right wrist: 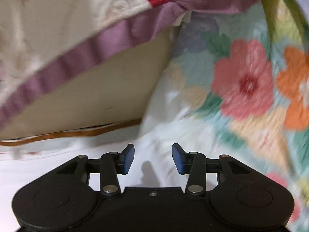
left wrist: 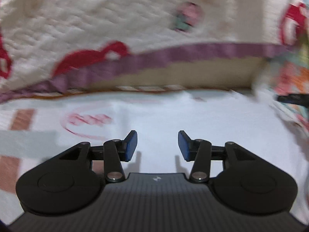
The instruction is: Fold clothes
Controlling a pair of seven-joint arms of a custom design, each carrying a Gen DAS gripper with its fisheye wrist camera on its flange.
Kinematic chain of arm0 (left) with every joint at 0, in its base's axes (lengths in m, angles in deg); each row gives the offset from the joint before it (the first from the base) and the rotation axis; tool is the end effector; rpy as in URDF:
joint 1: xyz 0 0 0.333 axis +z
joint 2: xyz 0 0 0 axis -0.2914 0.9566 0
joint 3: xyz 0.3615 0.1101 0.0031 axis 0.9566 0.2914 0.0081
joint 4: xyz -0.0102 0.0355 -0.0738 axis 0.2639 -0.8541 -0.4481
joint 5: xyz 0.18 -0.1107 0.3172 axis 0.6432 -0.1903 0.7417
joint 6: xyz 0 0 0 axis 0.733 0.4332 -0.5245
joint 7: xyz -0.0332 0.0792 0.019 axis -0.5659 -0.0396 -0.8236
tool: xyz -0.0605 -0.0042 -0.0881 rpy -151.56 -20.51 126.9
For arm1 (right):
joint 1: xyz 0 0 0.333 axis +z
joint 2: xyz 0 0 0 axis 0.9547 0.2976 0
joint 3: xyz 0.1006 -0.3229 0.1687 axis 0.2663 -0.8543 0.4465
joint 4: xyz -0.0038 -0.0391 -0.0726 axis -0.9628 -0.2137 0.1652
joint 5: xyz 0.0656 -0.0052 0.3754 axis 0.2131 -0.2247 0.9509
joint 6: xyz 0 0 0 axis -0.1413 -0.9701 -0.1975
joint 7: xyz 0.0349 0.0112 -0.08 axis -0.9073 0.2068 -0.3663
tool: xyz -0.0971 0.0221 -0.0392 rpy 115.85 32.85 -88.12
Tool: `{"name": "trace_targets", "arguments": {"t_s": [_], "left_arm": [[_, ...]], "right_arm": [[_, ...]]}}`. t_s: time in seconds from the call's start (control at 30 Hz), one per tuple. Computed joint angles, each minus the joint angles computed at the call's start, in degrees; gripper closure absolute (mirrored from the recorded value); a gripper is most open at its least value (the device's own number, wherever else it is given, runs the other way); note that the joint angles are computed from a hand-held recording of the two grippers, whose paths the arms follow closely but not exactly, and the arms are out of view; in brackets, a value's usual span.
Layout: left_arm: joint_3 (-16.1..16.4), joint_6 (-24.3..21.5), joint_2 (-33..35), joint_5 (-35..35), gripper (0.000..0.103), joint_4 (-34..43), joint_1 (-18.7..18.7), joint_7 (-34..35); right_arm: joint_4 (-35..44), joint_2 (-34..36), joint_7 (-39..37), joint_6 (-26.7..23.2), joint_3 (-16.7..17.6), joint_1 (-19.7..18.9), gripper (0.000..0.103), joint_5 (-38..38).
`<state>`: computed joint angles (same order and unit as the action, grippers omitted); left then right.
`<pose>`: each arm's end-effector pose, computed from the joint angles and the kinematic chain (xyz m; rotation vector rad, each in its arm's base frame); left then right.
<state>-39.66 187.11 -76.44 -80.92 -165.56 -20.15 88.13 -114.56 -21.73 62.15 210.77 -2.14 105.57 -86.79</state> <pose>0.6355 -0.1773 0.5486 -1.7563 1.8271 -1.0284 0.7456 0.3618 0.5190 -1.6417 1.6559 -0.6590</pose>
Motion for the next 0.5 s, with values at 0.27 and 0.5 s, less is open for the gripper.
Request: {"name": "trace_targets", "arguments": {"t_s": [0.27,0.5], "left_arm": [[1.86,-3.48,-5.45,3.65,0.057,-8.72,-3.13,-3.30],[2.16,-2.23,-7.83,2.58,0.057,-12.18,-2.42,-2.14]], "right_arm": [[-17.75,-9.75,-11.07,2.35,2.56,4.85,0.058,-1.54],[-23.77,-11.79,15.99,-0.58,-12.36,12.80,0.045,-12.89]]}}
